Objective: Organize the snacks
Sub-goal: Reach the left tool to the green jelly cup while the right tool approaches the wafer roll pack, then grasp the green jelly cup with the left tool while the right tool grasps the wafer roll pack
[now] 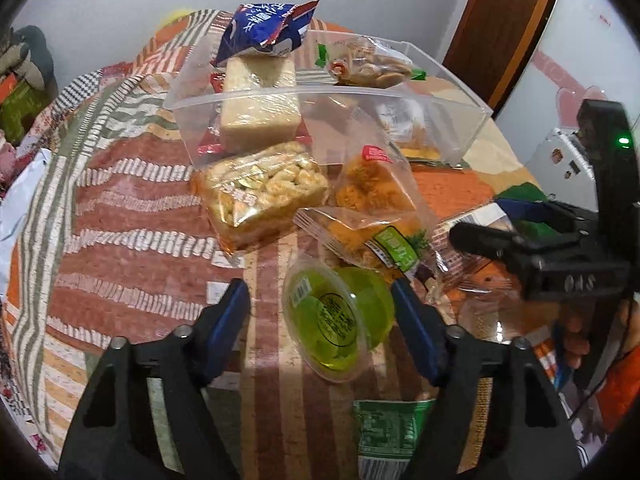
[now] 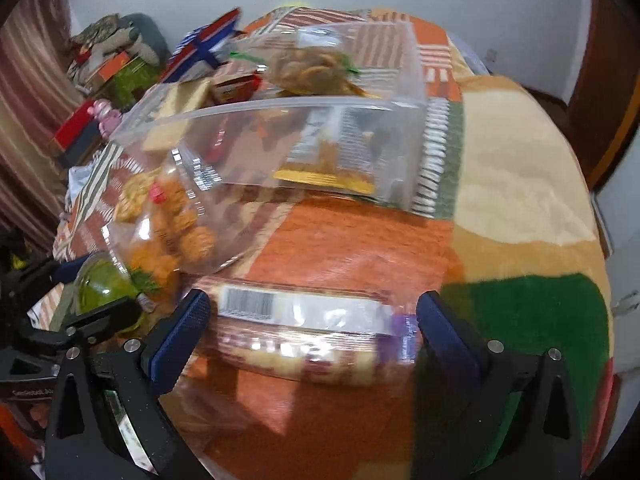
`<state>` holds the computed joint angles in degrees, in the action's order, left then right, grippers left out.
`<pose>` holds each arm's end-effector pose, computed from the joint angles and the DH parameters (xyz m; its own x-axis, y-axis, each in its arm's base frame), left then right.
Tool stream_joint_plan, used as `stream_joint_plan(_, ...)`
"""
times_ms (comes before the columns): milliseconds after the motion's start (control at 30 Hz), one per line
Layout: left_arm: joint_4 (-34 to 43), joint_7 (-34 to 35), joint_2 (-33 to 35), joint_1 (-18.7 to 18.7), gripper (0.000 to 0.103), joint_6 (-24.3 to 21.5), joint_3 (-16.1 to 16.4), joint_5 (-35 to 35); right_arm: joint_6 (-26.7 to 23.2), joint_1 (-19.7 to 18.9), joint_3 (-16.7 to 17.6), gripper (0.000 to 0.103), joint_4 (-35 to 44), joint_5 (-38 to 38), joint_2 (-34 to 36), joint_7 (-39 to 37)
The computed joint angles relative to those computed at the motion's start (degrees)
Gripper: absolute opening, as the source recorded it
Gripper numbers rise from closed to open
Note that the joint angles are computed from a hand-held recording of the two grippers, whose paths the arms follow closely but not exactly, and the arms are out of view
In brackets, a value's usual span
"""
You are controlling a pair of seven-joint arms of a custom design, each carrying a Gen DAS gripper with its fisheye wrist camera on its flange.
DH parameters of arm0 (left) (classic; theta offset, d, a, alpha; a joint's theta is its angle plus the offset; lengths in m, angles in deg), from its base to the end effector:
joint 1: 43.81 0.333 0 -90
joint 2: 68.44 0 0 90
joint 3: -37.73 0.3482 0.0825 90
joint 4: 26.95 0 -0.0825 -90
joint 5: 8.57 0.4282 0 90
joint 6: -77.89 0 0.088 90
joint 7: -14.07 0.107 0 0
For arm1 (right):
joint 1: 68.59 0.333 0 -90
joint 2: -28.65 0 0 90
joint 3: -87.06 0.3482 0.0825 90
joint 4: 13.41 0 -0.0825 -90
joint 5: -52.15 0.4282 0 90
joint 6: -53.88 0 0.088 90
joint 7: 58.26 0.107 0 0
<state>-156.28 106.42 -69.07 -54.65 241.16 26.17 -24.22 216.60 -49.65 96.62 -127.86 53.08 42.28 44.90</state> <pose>0.5568 -0.2141 0.4389 -0.2453 -0.9514 0.1860 -0.8295 0.1067 -0.5482 0.6038 0.3195 0.4169 0.2828 -0.9421 -0.1803 -0.8272 -0.1443 -0.5431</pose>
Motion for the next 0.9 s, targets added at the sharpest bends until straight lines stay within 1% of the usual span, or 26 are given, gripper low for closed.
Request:
stream_joint_plan(33, -0.1, 2.7, -0.2, -0.2, 0.057, -0.2, 0.0, -2.8, 0.0, -1.2, 0.9, 0.101, -0.4, 2.4, -0.2, -1.2)
stream_joint_plan(67, -0.2, 4.0, -0.4, -0.3, 0.055, -0.3, 0.0, -4.1, -0.2, -1.8, 1.4, 0.101, -0.7, 4.0, -0.5, -2.1)
stream_joint_plan(100, -0.5, 3.9, -0.7, -0.3, 0.053, 0.0, -0.1, -3.6, -0.5, -3.0, 2.3, 0.098, -1.2, 6.7, -1.1, -3.9)
stream_joint_plan(133, -0.9, 3.9, -1.0, -0.4, 0.051, 0.4, -0.2, -3.1, -1.0, -3.5, 2.7, 0.097, -1.4, 8.5, -1.5, -5.3)
stream_joint_plan(167, -1.3, 3.6, -1.2, -0.4, 0.05, 0.9, -0.2, -2.2, -1.6, -3.7, 2.8, 0.097, -1.7, 10.0, -2.1, -5.9)
stream_joint_plan(200, -1.6, 2.9, -1.4, -0.3, 0.048, 1.2, -0.3, -1.1, -1.0, -3.7, 2.7, 0.097, -2.5, 11.2, -2.9, -6.8)
stream_joint_plan(267, -2.3, -0.5, -2.1, 0.0, 0.047, 1.6, -0.5, 3.4, 0.3, -3.0, 2.1, 0.097, -4.2, 11.6, -4.7, -7.2)
stream_joint_plan(300, -2.8, -2.2, -2.6, 0.2, 0.046, 1.9, -0.7, 5.5, 0.2, -2.9, 2.1, 0.095, -4.3, 12.5, -5.0, -8.3)
stream_joint_plan(367, -3.4, -3.6, -3.2, 0.5, 0.046, 2.0, -0.6, 7.0, 0.7, -2.7, 2.8, 0.093, -4.9, 15.5, -6.0, -12.1)
stream_joint_plan(467, -4.5, -6.0, -4.2, 1.1, 0.046, 2.2, -0.6, 8.8, 2.1, -1.1, 3.3, 0.079, -5.0, 17.6, -6.3, -16.0)
stream_joint_plan(500, -4.8, -7.0, -4.5, 1.4, 0.046, 2.2, -0.6, 9.5, 2.6, -0.6, 3.7, 0.071, -4.8, 18.4, -6.2, -17.5)
stream_joint_plan(533, -5.1, -7.7, -4.9, 1.7, 0.046, 2.2, -0.6, 9.9, 2.5, -0.6, 4.6, 0.061, -4.3, 20.6, -5.8, -20.2)
stream_joint_plan(567, -5.4, -7.6, -5.2, 1.8, 0.046, 2.1, -0.4, 9.5, 2.0, -0.5, 5.2, 0.056, -3.6, 22.5, -5.4, -22.4)
stream_joint_plan(633, -5.9, -8.3, -5.7, 2.2, 0.045, 2.1, -0.3, 9.6, -0.2, -0.5, 5.8, 0.041, -1.3, 24.9, -3.8, -25.9)
stream_joint_plan(667, -6.3, -8.7, -6.0, 2.4, 0.045, 2.2, -0.3, 9.9, -0.9, -0.2, 5.8, 0.038, -0.6, 25.1, -3.2, -26.6)
stream_joint_plan(733, -6.9, -8.7, -6.8, 2.6, 0.044, 2.3, -0.1, 9.7, -2.6, 0.5, 5.6, 0.028, 0.4, 24.4, -2.1, -27.2)
stream_joint_plan(800, -7.4, -8.6, -7.2, 2.8, 0.044, 2.5, 0.0, 9.1, -4.1, 0.6, 5.5, 0.024, 1.5, 24.6, -1.2, -27.9)
stream_joint_plan(867, -7.6, -8.6, -7.4, 3.0, 0.044, 2.7, 0.1, 8.8, -3.9, 0.8, 5.3, 0.023, 1.3, 24.2, -1.2, -28.2)
stream_joint_plan(900, -7.5, -9.4, -7.2, 3.4, 0.044, 2.8, -0.3, 9.5, -3.9, 1.1, 4.9, 0.021, 1.6, 23.4, -1.0, -27.6)
